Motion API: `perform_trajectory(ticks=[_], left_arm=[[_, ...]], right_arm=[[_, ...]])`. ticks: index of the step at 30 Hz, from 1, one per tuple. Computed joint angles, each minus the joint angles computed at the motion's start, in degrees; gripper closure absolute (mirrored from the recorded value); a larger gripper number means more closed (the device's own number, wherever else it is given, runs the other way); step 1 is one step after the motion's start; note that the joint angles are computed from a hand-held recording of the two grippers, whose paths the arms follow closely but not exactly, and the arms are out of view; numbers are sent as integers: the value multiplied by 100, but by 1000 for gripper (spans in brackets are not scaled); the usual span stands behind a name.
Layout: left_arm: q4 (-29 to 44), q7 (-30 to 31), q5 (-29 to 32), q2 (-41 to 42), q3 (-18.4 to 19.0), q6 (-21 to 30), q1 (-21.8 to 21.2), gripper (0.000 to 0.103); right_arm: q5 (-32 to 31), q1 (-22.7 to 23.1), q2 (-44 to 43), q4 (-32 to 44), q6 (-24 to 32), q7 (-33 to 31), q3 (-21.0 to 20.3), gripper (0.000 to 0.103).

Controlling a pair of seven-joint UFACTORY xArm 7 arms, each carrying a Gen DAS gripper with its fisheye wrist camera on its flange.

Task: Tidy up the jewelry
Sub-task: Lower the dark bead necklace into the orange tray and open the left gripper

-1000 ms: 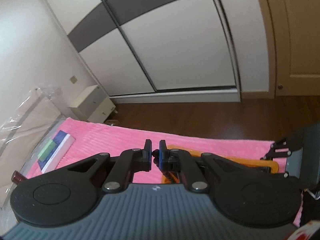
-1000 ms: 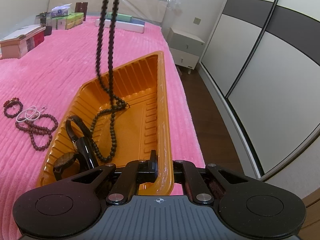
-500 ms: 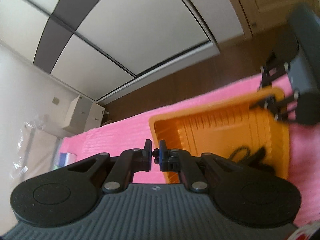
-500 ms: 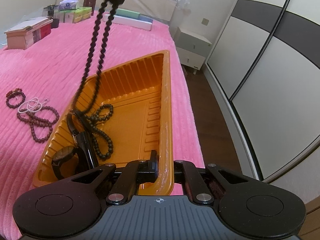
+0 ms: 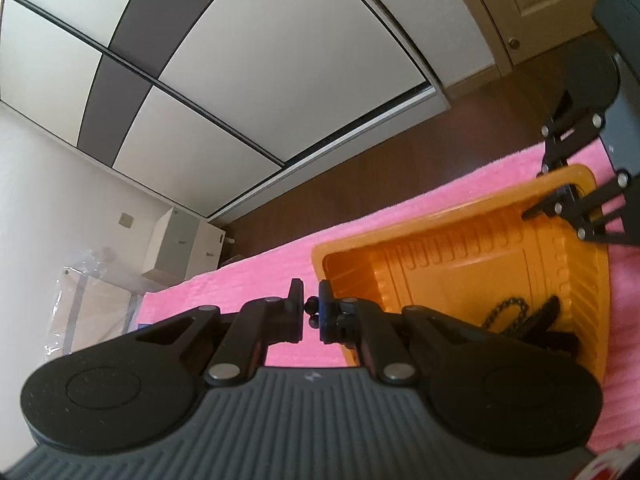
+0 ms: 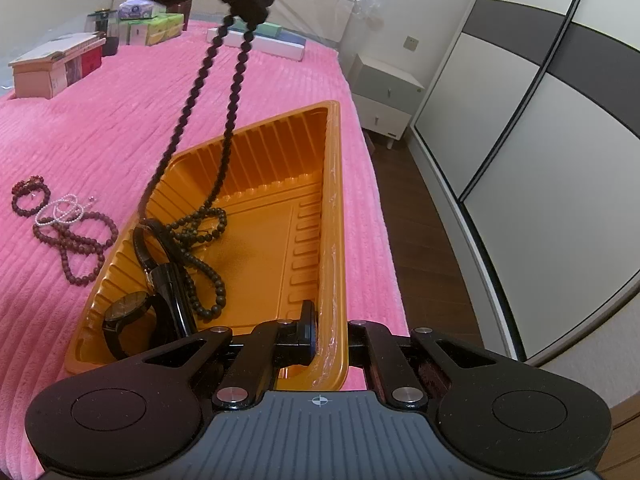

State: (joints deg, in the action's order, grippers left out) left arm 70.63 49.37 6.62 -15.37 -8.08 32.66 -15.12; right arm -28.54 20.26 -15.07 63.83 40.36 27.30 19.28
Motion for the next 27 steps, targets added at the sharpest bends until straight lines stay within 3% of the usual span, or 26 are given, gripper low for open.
perform_trajectory(ticks=[10, 27], left_arm=[[-159, 393, -214, 144, 14, 295, -137, 97], [-265, 89, -132, 285, -15, 245, -66, 93]], right_arm=[[-1, -1, 4, -11, -14, 20, -1, 98], [2, 8, 19, 18, 22, 22, -6, 98]])
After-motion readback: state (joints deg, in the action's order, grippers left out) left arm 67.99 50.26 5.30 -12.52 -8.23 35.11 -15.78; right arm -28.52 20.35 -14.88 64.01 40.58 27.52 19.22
